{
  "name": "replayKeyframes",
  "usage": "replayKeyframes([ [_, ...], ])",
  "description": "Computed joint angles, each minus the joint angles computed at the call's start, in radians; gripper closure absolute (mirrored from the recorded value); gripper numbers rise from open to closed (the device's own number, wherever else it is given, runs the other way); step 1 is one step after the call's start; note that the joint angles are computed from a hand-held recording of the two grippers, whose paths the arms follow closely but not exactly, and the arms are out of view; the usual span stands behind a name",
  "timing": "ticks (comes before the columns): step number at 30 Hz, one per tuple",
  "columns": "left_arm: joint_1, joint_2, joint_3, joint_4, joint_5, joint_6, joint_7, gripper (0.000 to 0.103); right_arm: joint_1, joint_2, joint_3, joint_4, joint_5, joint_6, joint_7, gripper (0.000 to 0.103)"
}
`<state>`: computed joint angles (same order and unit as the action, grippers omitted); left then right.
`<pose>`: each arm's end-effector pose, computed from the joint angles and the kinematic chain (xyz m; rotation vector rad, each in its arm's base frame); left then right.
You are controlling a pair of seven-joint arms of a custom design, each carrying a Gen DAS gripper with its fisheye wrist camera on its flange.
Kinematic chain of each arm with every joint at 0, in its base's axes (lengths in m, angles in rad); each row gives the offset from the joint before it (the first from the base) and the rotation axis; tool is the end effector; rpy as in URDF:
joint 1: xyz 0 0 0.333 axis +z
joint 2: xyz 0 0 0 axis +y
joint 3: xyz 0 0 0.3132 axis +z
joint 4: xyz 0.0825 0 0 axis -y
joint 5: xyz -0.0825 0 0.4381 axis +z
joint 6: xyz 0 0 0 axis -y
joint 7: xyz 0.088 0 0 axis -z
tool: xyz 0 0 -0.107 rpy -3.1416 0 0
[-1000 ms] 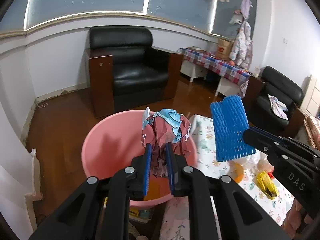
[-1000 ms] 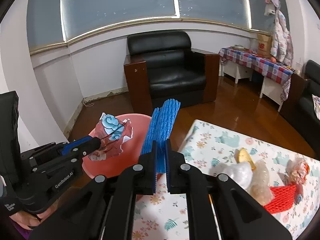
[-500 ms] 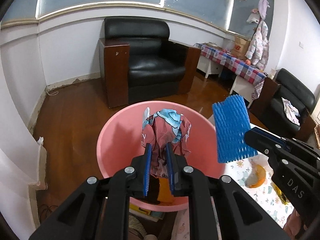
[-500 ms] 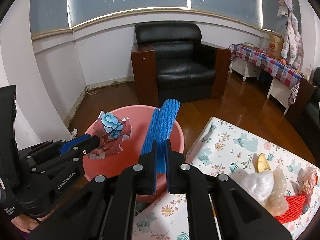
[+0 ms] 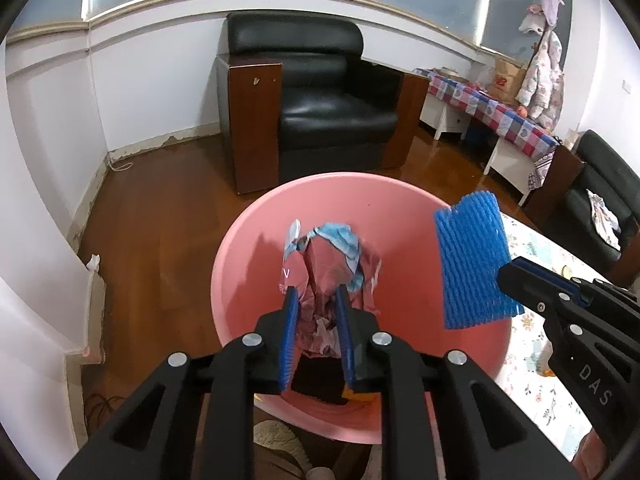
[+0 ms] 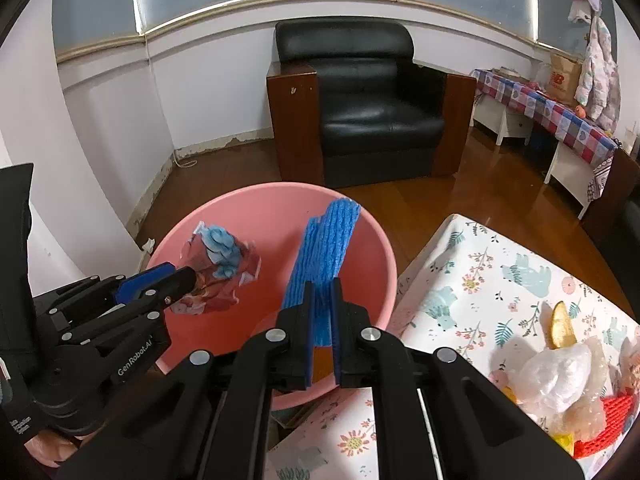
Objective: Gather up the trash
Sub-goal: 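Carry the bag and blue net over the pink bin and open both grippers, then move both open grippers back over the table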
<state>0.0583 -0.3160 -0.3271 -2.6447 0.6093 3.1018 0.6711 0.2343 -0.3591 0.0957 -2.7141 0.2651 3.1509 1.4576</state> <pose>0.4555 -0.1723 0.3764 -1.8048 1.7939 -0.8154 0.4538 0.1298 0.3901 -1.8634 1.5469 -0.5658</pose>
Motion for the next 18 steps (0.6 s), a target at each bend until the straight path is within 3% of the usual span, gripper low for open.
replayKeyframes([
  [1,0.009,0.004,-0.007,0.002,0.004,0.001,-0.008,0.083,0.007,0.005,-0.006,0.002,0.002,0.0,-0.002,0.096],
  [3,0.006,0.008,0.001,0.0,0.001,0.007,-0.008,0.07,0.014,0.014,-0.013,0.004,0.005,0.005,-0.007,0.096],
  [8,0.026,0.009,-0.013,-0.001,0.014,0.017,-0.03,0.056,0.051,0.032,-0.046,0.017,0.028,-0.012,-0.021,0.095],
  [11,0.042,0.008,-0.026,-0.002,0.024,0.029,-0.041,0.054,0.104,0.035,-0.099,0.024,0.069,-0.029,-0.06,0.088],
  [13,0.041,0.002,-0.025,-0.008,0.021,0.033,-0.04,0.053,0.133,0.032,-0.126,0.022,0.1,-0.023,-0.088,0.073],
  [18,0.033,-0.011,-0.019,-0.018,0.006,0.039,-0.03,0.053,0.146,0.011,-0.136,0.003,0.141,-0.003,-0.119,0.072],
])
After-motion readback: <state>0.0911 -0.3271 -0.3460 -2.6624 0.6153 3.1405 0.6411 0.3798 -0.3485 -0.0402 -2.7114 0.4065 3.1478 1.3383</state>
